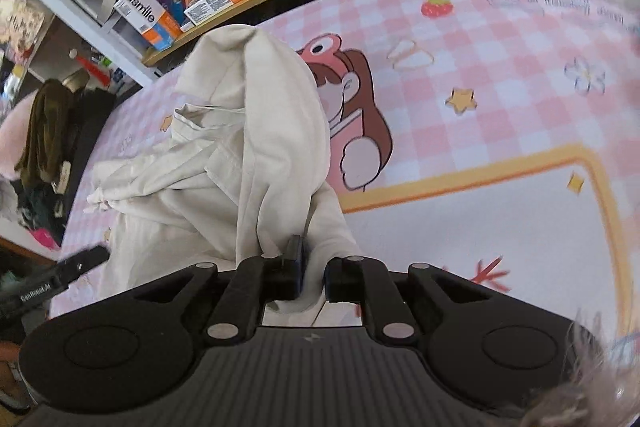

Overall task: Fold clothes
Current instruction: 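Lift the T-shirt with both tools and shake it out in the air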

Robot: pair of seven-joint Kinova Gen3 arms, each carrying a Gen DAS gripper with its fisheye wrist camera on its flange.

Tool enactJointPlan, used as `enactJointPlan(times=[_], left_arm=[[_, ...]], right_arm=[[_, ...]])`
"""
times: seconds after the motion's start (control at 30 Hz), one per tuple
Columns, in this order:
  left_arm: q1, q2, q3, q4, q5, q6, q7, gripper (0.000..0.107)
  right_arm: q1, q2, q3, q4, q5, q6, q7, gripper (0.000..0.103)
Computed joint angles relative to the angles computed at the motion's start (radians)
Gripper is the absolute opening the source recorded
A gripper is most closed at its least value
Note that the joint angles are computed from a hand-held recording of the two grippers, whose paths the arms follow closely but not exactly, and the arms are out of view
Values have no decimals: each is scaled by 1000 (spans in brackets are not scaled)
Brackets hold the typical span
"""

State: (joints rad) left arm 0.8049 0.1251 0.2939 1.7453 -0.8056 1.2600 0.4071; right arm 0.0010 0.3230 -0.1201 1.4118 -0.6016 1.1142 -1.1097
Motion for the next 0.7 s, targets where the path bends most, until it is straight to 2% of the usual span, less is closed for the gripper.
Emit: enactJointPlan(times=[0.1, 0.2, 0.27, 0.3, 0.37, 0.47, 0.5, 0.53, 0.57, 0.6, 0.63, 0.67, 0.7], left_arm=[[17, 15, 1, 6, -9, 52, 42, 81], [9, 11, -6, 9, -15, 52, 10, 81], [40, 7, -69, 12, -17, 28, -21, 82], [54, 1, -105, 20, -20, 8, -29, 82], [28, -22, -132, 52, -28, -69, -6, 82], [-105, -65, -78, 115, -47, -191, 111, 81], [-149, -77, -64, 133, -54, -232, 152, 81], [-191, -86, -51, 153, -66, -272, 191, 81], [-218, -91, -57, 169, -72, -313, 215, 81], [-229, -94, -77, 179, -71, -346, 224, 78], [-250, -91, -79, 182, -71, -364, 232, 76], [-269, -91, -83, 192, -80, -389, 248, 68], [-288, -94, -92, 199, -73, -416, 250, 46]], right_arm=[[44, 9, -18, -25, -4, 26, -98, 12], [3, 11, 92, -22, -54, 33, -220, 15], [-34, 12, 166, -20, -73, 40, -301, 17], [-34, 12, 175, -19, -74, 41, -340, 18], [4, -7, 138, 9, -76, 9, -376, 23], [119, -51, 6, 69, -64, -75, -411, 28], [136, -73, -14, 96, -61, -115, -416, 36], [134, -97, -16, 121, -50, -155, -426, 48], [113, -123, 1, 144, -34, -196, -430, 55], [74, -153, 33, 161, -4, -237, -427, 62], [28, -182, 68, 177, 33, -277, -420, 63], [-17, -207, 96, 192, 74, -318, -399, 64], [-51, -224, 108, 208, 115, -358, -379, 65]])
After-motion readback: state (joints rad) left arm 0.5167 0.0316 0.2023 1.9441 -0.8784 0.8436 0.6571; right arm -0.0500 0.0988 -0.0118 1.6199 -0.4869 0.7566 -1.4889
